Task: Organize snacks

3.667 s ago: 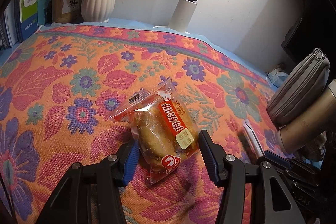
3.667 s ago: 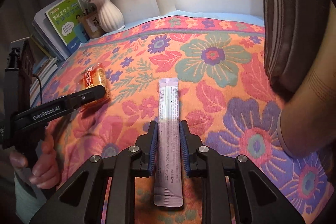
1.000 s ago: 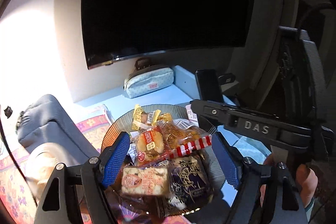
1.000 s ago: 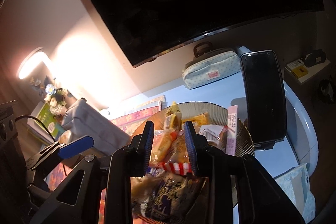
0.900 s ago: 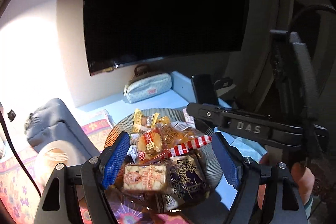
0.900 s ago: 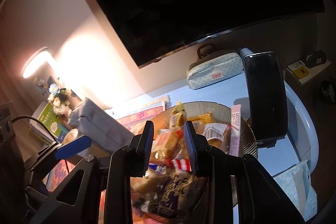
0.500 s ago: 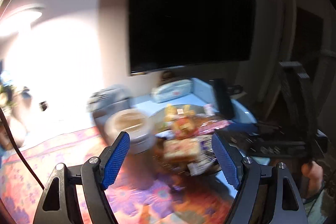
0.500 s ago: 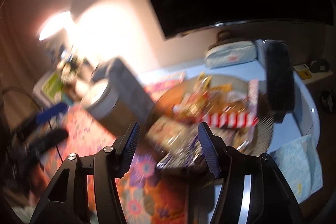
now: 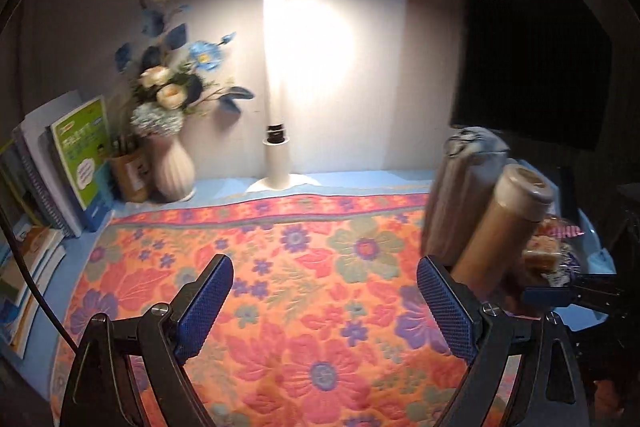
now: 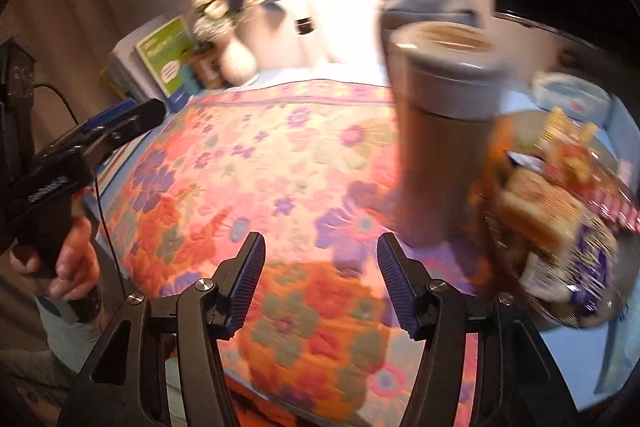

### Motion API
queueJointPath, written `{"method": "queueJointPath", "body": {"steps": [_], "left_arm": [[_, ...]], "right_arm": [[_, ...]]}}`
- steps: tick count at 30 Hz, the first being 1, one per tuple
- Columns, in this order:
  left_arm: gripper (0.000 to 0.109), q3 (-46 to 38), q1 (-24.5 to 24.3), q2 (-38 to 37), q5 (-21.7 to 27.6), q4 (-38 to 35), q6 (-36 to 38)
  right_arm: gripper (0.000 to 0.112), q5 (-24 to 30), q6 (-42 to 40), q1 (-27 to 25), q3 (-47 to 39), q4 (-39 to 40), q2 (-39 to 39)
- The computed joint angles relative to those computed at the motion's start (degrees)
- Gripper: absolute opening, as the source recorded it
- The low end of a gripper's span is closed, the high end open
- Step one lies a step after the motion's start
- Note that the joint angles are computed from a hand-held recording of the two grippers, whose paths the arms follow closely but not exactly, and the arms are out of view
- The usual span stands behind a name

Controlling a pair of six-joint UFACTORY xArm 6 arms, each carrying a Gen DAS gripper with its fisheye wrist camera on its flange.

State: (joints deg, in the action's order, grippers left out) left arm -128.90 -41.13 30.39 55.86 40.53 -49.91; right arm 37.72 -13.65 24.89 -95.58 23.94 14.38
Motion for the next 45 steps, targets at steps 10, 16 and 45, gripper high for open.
{"method": "queueJointPath", "body": {"steps": [10,16,45], "left_arm": [[0.1,16.6,7.0,-5.42,-3.55,5.17,-10.96],[0.1,9.6,7.9,3.34,-1.75,5.3,-8.14],[0.1,7.73,10.14,6.71,-1.8,-1.6,-8.36]], "right_arm": [[0.082,-17.21,29.86,6.18,-19.73,-30.3,21.54],[0.082,-11.51,43.1,6.1,-34.65,-45.23,33.2],[0.084,-1.81,43.68,6.3,-43.11,-44.06,38.52]]}}
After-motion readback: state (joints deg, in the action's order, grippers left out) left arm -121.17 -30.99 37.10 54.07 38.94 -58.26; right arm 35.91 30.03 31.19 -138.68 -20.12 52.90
